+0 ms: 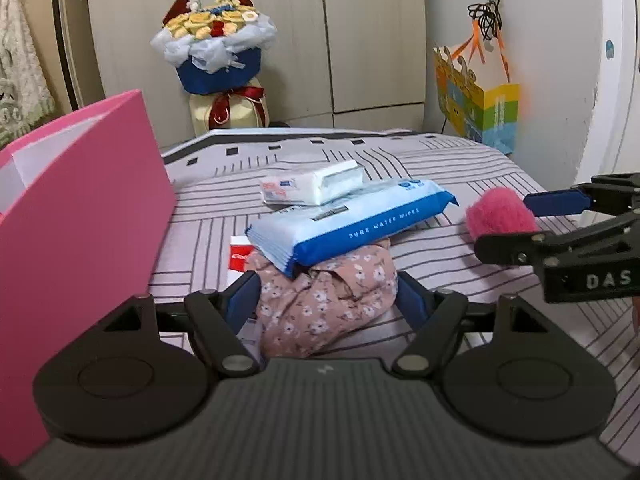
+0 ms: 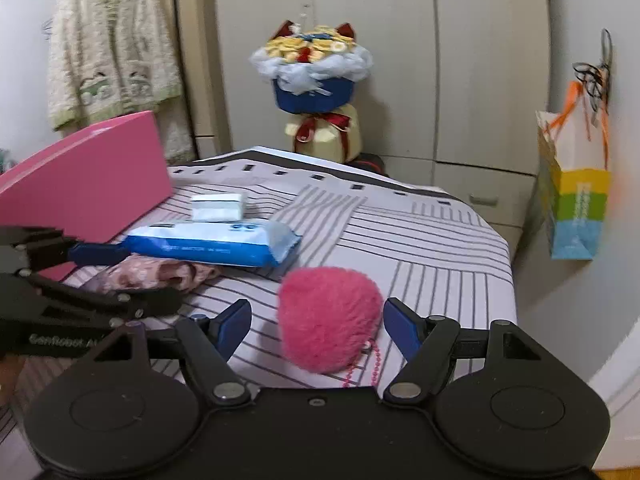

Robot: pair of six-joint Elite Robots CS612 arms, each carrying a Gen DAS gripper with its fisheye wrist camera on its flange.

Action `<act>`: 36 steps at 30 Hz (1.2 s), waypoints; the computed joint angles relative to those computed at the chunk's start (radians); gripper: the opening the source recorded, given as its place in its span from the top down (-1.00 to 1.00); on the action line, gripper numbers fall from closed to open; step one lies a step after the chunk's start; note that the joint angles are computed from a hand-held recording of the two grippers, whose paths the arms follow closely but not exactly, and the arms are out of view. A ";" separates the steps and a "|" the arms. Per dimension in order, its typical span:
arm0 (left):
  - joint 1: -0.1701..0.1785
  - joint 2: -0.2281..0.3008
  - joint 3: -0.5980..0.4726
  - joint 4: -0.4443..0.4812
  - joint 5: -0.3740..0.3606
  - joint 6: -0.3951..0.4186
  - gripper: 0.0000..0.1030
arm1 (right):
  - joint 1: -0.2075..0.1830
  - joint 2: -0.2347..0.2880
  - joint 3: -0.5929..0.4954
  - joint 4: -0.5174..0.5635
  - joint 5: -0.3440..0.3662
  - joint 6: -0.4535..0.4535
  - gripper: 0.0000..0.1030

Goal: Organize soft objects
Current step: 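Close the right tool on the pink pompom while the left tool closes on the floral pink cloth, then lift the pompom with the right tool while the left tool carries the cloth to the box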

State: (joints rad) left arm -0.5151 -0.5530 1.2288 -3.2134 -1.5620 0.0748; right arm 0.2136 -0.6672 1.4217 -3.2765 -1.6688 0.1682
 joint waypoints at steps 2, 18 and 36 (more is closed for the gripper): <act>-0.005 0.003 -0.001 -0.004 0.021 0.006 -0.44 | -0.004 0.002 -0.004 0.016 0.010 0.027 -0.50; -0.010 -0.014 0.020 0.025 0.052 -0.004 0.78 | 0.010 -0.010 0.010 0.031 0.018 -0.004 0.09; 0.013 -0.076 0.166 -0.118 -0.053 -0.030 0.79 | 0.079 -0.025 0.082 -0.192 -0.050 0.184 0.08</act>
